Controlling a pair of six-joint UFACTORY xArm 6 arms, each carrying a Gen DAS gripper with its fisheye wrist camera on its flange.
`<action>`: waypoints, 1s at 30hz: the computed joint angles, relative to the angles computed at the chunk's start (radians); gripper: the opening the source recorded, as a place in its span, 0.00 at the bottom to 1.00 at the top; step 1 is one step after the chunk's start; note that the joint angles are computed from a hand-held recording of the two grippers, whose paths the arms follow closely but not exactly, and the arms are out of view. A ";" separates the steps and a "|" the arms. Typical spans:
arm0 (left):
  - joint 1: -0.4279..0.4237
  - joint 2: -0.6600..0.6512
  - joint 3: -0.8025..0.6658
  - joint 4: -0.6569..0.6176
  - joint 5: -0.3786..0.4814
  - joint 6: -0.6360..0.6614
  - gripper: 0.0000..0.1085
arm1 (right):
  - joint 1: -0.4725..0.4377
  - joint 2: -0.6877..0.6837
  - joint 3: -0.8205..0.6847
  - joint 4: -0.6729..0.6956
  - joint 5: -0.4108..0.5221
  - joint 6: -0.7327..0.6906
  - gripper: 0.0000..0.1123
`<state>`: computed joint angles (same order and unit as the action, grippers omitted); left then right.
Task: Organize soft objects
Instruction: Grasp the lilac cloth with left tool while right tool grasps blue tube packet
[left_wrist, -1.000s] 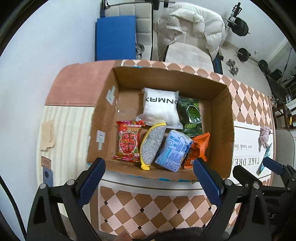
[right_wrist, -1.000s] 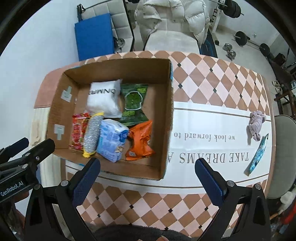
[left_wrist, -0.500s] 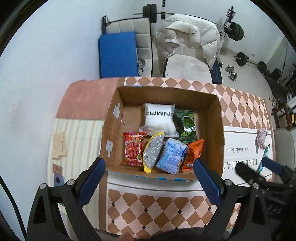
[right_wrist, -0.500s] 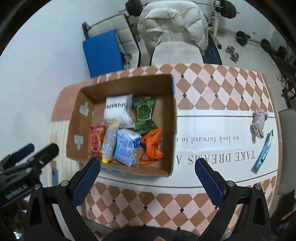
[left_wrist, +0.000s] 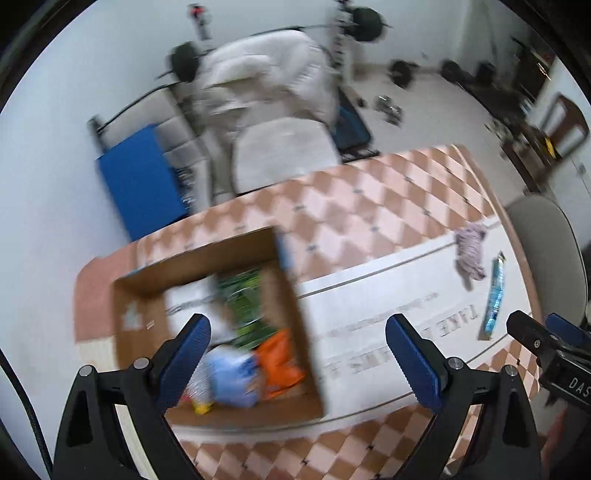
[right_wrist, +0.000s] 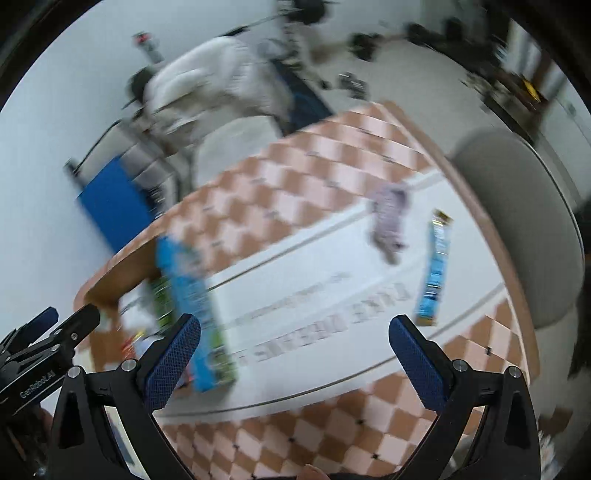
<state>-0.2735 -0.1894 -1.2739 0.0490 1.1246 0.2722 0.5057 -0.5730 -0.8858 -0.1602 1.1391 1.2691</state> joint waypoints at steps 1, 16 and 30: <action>-0.044 0.025 0.003 0.037 -0.024 -0.024 0.90 | -0.047 -0.046 0.055 0.021 -0.008 -0.016 0.92; -0.414 0.688 -0.555 0.012 0.211 -0.074 0.84 | -0.619 -0.168 0.472 0.324 -0.153 -0.458 0.76; -0.523 1.081 -0.960 0.017 0.479 -0.088 0.58 | -0.697 0.046 0.483 0.477 -0.222 -0.660 0.58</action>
<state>-0.7967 0.8914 -2.2337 0.0660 1.6040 0.1839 -0.1911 -0.5271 -0.4028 0.3166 0.9167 0.6094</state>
